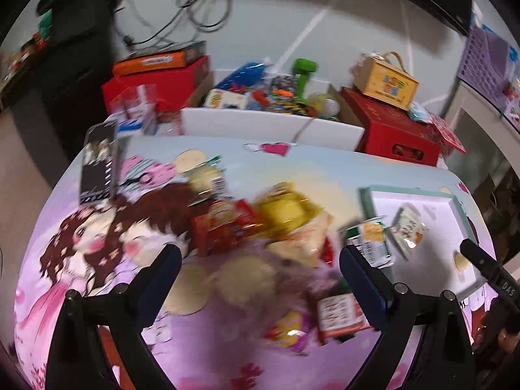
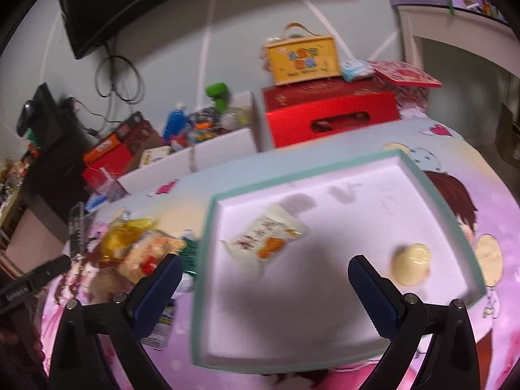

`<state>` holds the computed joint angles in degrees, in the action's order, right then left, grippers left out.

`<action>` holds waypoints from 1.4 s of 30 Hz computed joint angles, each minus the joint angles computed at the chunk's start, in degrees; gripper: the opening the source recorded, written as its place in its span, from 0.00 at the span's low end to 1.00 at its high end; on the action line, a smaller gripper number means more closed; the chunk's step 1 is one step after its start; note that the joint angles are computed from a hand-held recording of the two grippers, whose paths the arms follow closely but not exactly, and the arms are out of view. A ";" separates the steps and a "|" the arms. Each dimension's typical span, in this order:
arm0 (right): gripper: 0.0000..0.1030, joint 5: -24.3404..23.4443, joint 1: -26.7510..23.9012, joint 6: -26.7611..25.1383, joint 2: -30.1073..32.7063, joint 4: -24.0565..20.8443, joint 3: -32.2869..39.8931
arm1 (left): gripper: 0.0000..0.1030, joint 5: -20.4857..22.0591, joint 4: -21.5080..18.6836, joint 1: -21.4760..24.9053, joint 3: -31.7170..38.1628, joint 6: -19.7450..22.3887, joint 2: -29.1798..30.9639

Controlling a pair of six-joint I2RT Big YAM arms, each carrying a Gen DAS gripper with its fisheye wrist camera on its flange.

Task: Organize snacks
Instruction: 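Move the right tool to the milk biscuit box while the left tool reaches the wrapped bun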

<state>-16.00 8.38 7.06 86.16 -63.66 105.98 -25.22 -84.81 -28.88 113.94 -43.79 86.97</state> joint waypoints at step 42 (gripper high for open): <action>1.00 16.09 22.10 -7.77 -0.68 -1.30 -5.86 | 0.95 12.84 4.76 6.90 -16.91 -8.76 -8.64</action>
<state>0.09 30.48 -0.71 85.49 -64.96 100.13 -12.38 -80.05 -21.97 97.02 -52.56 78.34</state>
